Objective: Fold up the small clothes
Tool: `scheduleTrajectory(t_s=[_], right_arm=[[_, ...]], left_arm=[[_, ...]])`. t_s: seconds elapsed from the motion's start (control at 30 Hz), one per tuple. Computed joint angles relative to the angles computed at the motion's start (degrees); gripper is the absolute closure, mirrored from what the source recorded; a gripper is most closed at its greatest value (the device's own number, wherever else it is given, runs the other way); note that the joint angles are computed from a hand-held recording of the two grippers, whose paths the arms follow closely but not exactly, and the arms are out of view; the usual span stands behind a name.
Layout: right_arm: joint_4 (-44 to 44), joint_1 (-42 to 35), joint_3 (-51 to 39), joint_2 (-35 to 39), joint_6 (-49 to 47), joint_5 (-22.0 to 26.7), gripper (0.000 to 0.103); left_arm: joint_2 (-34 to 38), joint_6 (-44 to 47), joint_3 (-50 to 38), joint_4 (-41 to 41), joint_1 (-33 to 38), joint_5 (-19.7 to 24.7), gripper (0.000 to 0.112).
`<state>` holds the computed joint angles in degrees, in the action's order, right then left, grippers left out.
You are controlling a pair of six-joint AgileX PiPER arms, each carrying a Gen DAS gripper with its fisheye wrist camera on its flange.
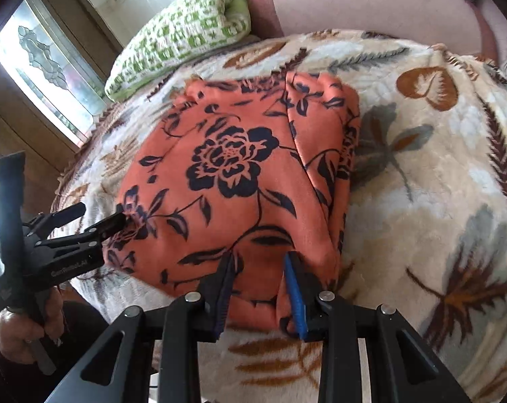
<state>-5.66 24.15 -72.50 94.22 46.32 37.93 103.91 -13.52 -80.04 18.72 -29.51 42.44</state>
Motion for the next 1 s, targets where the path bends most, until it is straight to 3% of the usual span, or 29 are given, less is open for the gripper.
scheduleTrajectory(t_s=[0.07, 0.2, 0.33, 0.57, 0.77, 1.0], right_arm=[[-1.6, 1.2, 1.5, -3.3, 3.4, 0.4, 0.069], [-8.3, 4.9, -0.4, -6.8, 10.4, 6.3, 0.069], [-14.2, 8.9, -3.1, -8.8, 15.8, 10.7, 0.069], [-24.8, 16.1, -13.5, -6.3, 19.8, 22.3, 0.069], [-28.8, 19.0, -19.8, -4.1, 19.5, 27.1, 0.069], [-28.8, 20.7, -26.0, 0.3, 17.6, 28.6, 0.069]], left_arm=[[-3.6, -0.5, 1.1, -0.1, 0.2, -0.3, 0.021], [-9.7, -5.5, 2.3, 5.0, -0.7, 0.8, 0.021], [-14.9, -14.3, 5.1, 17.4, -3.6, 1.2, 0.021], [-20.3, -5.2, 4.8, 5.9, -0.1, 0.1, 0.021], [-22.5, -4.1, 4.5, 3.6, 1.3, 0.3, 0.021], [-22.6, 0.4, 3.0, -1.5, 4.4, 0.9, 0.021]])
